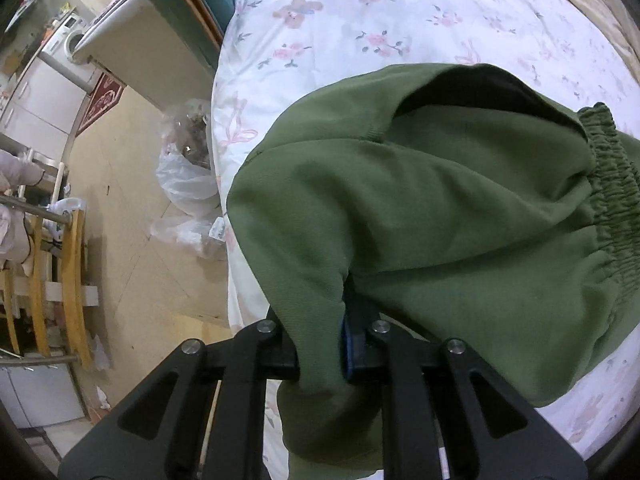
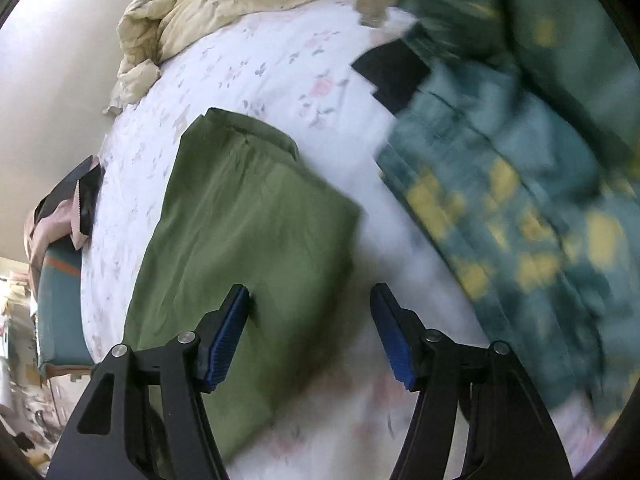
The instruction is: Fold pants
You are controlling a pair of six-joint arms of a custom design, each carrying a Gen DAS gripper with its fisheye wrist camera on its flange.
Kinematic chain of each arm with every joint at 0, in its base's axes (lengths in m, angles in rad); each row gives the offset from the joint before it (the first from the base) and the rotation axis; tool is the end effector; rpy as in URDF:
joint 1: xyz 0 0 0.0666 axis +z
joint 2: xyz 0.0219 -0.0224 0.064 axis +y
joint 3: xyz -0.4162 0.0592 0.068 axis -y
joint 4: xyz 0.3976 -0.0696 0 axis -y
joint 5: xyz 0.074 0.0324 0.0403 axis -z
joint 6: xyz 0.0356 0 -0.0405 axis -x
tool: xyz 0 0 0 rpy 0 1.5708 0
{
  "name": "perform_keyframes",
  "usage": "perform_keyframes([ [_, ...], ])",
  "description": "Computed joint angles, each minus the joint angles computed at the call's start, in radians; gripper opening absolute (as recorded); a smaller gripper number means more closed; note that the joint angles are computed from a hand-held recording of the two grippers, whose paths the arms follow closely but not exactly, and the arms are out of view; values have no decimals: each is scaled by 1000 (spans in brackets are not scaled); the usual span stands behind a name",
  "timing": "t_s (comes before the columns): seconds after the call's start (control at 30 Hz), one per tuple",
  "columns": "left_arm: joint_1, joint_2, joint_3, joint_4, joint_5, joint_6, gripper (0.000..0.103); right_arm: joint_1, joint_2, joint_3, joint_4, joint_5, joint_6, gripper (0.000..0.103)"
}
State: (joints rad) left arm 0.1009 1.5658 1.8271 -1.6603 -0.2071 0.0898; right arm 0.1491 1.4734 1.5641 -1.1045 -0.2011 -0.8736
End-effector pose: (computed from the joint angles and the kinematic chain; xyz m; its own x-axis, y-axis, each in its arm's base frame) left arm 0.4871 0.0563 0.5426 -0.9643 -0.1858 -0.1884 -0.2209 0.9573 0.1864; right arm 0.4959 0.0813 0.4949 -0.7306 0.6499 -0.2094 0.4830 0.7087 0.5141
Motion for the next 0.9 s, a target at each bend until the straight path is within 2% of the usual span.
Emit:
perform_keyframes([
  [0.07,4,0,-2,1,6,4,12,-11,13,0,46,-12,-8,64],
  [0.13,6,0,-5,4,8,1,12,-12,19,3,71,-6,-4,46],
  [0.17,7,0,-8,8,8,-4,12,-10,28,17,66,-1,17,17],
  [0.2,7,-2,-10,9,10,-6,12,-7,35,32,51,11,40,9],
  [0.27,9,-6,-11,11,19,-3,12,11,26,53,77,69,78,5],
  [0.33,12,-8,-13,15,26,-4,12,46,21,90,112,107,165,5],
  [0.37,14,-9,-14,15,31,-2,12,74,30,129,122,111,241,5],
  [0.43,21,-9,-10,11,45,9,12,125,25,160,198,34,339,5],
  [0.47,23,-8,-8,10,49,15,14,158,30,186,204,9,393,5],
  [0.6,40,-6,-1,7,91,46,15,334,95,319,145,-54,627,5],
  [0.67,40,-7,-1,7,95,33,16,423,151,373,73,-68,737,5],
  [0.73,52,-10,-3,6,123,33,18,478,194,394,0,-43,785,11],
  [0.8,68,-9,4,-8,165,52,23,517,231,399,-84,-25,821,31],
  [0.83,76,-11,6,-9,185,62,31,533,244,399,-127,-26,851,36],
  [0.87,84,-16,5,-7,205,69,44,544,251,403,-158,-27,877,46],
  [0.9,90,-19,5,-9,221,69,52,549,253,406,-177,-32,895,55],
])
